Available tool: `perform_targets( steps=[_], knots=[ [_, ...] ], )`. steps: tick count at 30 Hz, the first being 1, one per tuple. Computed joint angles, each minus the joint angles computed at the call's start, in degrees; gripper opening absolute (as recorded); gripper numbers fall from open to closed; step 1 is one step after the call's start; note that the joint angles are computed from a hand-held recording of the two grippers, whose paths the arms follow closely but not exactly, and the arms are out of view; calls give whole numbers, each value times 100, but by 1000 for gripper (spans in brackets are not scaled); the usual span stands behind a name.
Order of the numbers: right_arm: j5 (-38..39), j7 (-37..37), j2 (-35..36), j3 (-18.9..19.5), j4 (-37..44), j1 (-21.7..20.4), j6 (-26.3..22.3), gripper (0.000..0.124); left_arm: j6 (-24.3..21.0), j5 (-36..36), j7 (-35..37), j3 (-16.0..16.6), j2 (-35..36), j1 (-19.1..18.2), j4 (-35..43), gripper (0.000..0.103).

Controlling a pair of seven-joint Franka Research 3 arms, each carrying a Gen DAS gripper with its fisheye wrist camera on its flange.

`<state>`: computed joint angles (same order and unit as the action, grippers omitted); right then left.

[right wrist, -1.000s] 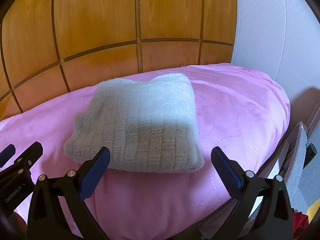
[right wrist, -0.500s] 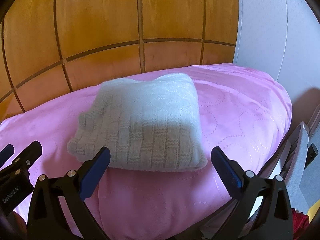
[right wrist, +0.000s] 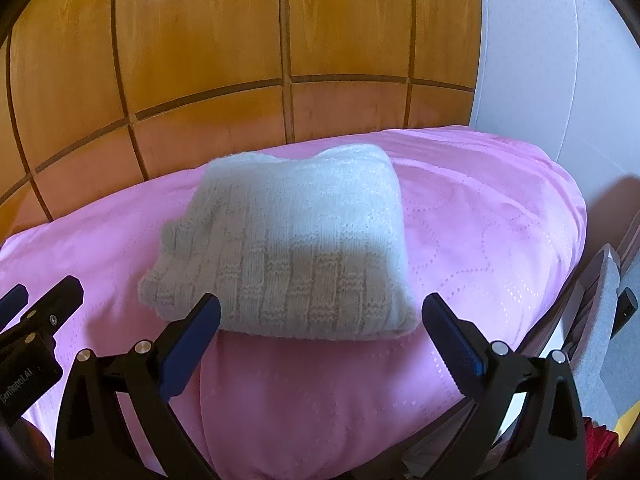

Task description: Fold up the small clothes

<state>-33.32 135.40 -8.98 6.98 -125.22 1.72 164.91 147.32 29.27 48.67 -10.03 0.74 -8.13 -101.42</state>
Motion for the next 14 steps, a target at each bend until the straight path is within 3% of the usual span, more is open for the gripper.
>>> perform_targets(
  steps=[7,14],
  knots=[
    [-16,-23,8,-16,-28,14,48,101,76,29,17,1,-1,3,-52,99],
    [-86,214,285,-174,388,-269,192,101,-287,-288,53,26,167,5,108,99]
  ],
)
